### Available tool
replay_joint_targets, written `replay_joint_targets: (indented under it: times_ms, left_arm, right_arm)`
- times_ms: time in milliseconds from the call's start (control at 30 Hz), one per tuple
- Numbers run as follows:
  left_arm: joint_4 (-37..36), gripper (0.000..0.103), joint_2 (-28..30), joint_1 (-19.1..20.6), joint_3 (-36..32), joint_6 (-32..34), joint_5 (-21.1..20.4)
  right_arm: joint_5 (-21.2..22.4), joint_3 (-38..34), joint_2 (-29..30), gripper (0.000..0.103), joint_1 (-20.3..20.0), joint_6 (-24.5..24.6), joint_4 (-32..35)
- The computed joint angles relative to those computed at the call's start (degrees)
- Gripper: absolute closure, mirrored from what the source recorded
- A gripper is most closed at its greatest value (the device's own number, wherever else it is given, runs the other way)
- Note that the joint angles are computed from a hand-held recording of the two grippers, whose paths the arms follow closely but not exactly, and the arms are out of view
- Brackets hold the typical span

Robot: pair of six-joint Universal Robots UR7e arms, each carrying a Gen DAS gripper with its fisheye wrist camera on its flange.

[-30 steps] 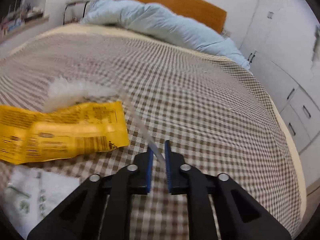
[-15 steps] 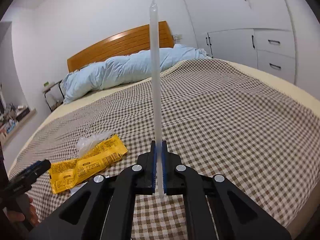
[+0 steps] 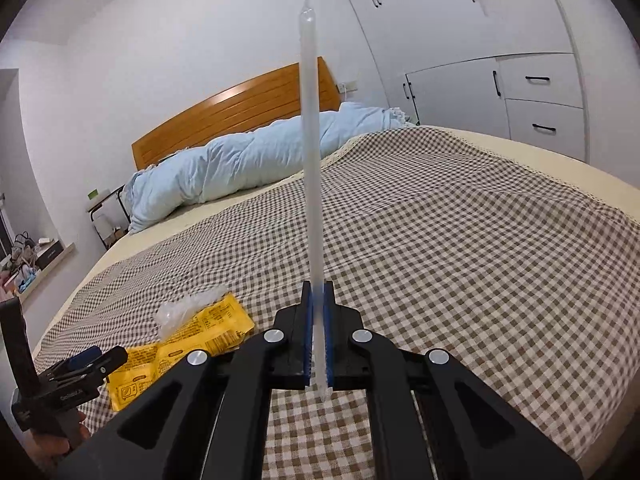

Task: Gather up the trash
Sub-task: 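Close the left tool on the clear plastic bag and lift it while the right tool holds the stick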

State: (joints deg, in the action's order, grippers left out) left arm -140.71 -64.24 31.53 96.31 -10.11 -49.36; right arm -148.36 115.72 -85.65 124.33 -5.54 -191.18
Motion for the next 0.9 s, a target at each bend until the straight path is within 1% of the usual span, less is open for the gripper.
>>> replay_joint_targets:
  times_ms: [67,133,200,333,433,467,633,667,733,767,800,833,867,900]
  left_arm:
    - [0.5,0.007,0.37,0.16,-0.56,-0.48,-0.35]
    - [2.02,0.007,1.23,0.34,-1.78,-1.24,0.11]
    - [3.09,0.007,2.0,0.69,-3.0,-1.57,-0.33]
    - [5.01,0.008,4.68,2.08,-7.39,-2.29,-3.28]
    - [7.6,0.008,7.15,2.83,-10.83,-4.24,-3.75]
    - [8.64,0.008,8.44,3.32,-12.59,-4.4,-4.82]
    - [15.32,0.009,13.4,4.7,-19.24,-6.83,-6.24]
    - [16.28,0.016,14.07,4.9,-20.13,-7.55,-6.03]
    - [17.47,0.02,15.14,5.21,-21.53,-9.0,-5.74]
    - [18.7,0.027,15.87,5.55,-22.72,-10.13,-6.03]
    - [20.13,0.038,16.41,5.8,-23.71,-11.25,-6.11]
    - [21.81,0.045,16.98,6.04,-24.78,-12.72,-5.99]
    - [22.93,0.059,17.38,6.2,-25.5,-13.55,-5.97]
    - [23.85,0.069,17.62,6.21,-25.93,-14.09,-5.5]
  right_arm:
    - [-0.17,-0.03,-0.19,0.098,-0.49,0.02,-0.28]
    - [-0.2,0.16,-0.91,0.098,-1.19,1.18,0.06]
    - [-0.46,0.41,-1.74,0.098,-1.66,2.13,-0.13]
    - [-3.15,0.33,-2.53,0.098,-1.65,0.8,-3.15]
    - [-5.16,0.23,-3.22,0.098,-1.35,-0.34,-6.35]
    - [-5.64,0.14,-3.44,0.098,-1.21,-0.78,-7.42]
    - [-5.66,0.33,-4.78,0.098,-1.08,-1.44,-9.6]
    - [-5.7,0.33,-4.9,0.098,-0.93,-1.78,-10.05]
    - [-5.83,0.34,-5.16,0.098,-0.64,-2.39,-10.48]
    - [-5.86,0.43,-5.34,0.098,-0.51,-2.44,-10.51]
    - [-5.71,0.63,-5.64,0.098,-0.41,-2.21,-10.44]
    - [-5.44,0.7,-5.89,0.098,-0.44,-1.86,-10.12]
    - [-5.07,0.82,-6.21,0.098,-0.43,-1.36,-9.74]
    - [-4.84,0.92,-6.48,0.098,-0.32,-1.09,-9.63]
